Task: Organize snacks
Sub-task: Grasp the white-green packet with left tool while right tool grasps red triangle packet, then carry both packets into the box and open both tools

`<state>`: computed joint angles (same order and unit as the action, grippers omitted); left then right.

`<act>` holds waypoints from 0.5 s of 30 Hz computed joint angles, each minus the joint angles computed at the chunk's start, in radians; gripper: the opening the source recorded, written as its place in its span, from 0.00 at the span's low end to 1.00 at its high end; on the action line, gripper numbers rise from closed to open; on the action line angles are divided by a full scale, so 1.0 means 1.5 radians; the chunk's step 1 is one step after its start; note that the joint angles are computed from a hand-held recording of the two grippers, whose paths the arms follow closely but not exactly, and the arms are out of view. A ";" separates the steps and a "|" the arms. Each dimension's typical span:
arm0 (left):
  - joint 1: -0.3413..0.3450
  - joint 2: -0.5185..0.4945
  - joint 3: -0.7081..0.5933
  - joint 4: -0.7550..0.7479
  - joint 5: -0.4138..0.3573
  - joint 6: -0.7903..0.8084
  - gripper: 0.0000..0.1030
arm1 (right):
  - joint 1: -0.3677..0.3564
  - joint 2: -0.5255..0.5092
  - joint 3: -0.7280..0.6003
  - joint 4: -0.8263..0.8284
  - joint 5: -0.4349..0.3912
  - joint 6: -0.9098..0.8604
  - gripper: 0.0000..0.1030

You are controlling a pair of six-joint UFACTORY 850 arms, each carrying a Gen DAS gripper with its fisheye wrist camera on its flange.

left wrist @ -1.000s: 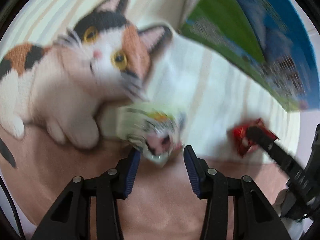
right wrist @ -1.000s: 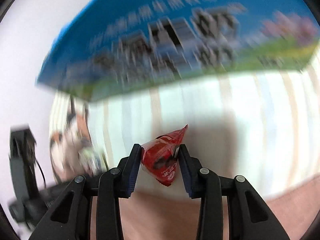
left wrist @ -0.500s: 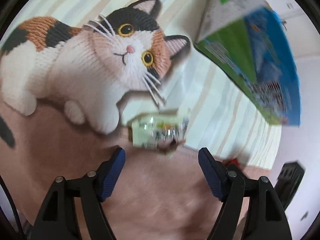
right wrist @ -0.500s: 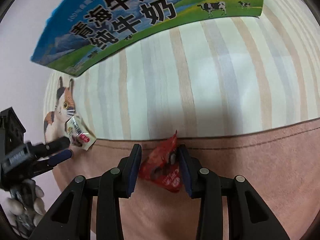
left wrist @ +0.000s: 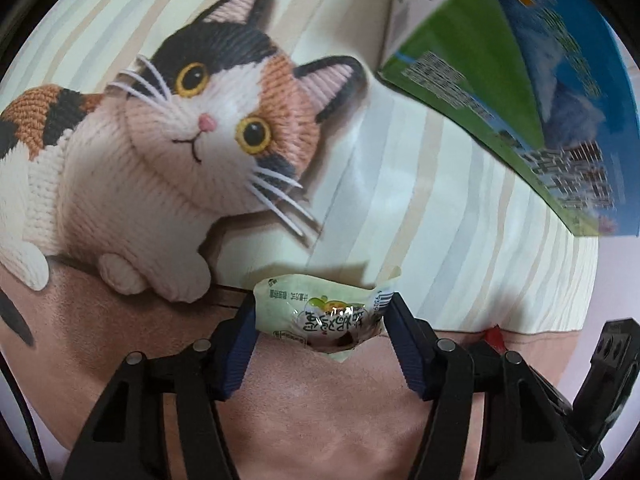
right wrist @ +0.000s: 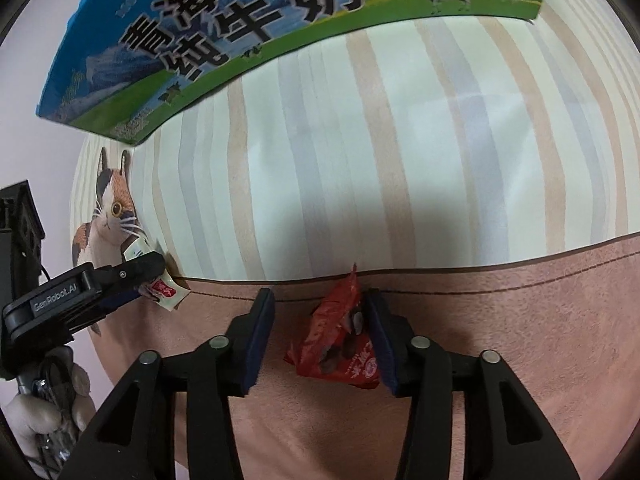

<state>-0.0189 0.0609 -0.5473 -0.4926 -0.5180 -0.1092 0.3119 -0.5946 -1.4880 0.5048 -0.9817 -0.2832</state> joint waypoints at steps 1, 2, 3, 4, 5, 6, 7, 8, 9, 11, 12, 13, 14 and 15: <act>-0.013 0.012 0.014 -0.027 0.003 0.013 0.59 | 0.007 0.000 0.000 -0.009 0.005 0.007 0.50; -0.010 0.009 0.015 -0.051 -0.005 0.034 0.61 | 0.013 0.000 0.000 -0.016 0.007 0.012 0.50; -0.007 0.001 0.015 -0.078 -0.016 0.056 0.63 | 0.017 0.000 -0.001 -0.018 0.006 0.011 0.50; -0.005 0.001 0.015 -0.081 -0.017 0.061 0.64 | 0.020 -0.001 -0.002 -0.020 0.006 0.012 0.50; -0.031 -0.025 0.005 -0.099 0.002 0.059 0.64 | 0.024 -0.002 -0.001 -0.022 0.008 0.015 0.50; -0.042 -0.031 0.001 -0.090 0.005 0.049 0.64 | 0.028 -0.001 -0.001 -0.027 0.010 0.017 0.50; -0.045 -0.032 -0.001 -0.080 0.006 0.042 0.64 | 0.032 -0.002 -0.001 -0.032 0.010 0.019 0.50; -0.053 -0.039 -0.006 -0.069 0.010 0.031 0.64 | 0.034 -0.001 0.000 -0.035 0.011 0.021 0.50; -0.068 -0.041 -0.010 -0.045 0.014 0.010 0.64 | 0.037 -0.001 0.001 -0.036 0.013 0.024 0.50; -0.078 -0.044 -0.026 -0.001 0.010 -0.020 0.63 | 0.042 -0.002 0.001 -0.040 0.012 0.028 0.50; -0.092 -0.043 -0.026 0.021 0.017 -0.042 0.62 | 0.044 -0.002 0.001 -0.041 0.013 0.030 0.50; -0.104 -0.042 -0.026 0.040 0.023 -0.064 0.62 | 0.050 -0.001 0.003 -0.043 0.017 0.033 0.50; -0.114 -0.041 -0.025 0.051 0.032 -0.081 0.61 | 0.054 0.000 0.004 -0.046 0.020 0.034 0.50; -0.115 -0.034 -0.024 0.063 0.032 -0.094 0.60 | 0.057 0.002 0.007 -0.048 0.025 0.034 0.50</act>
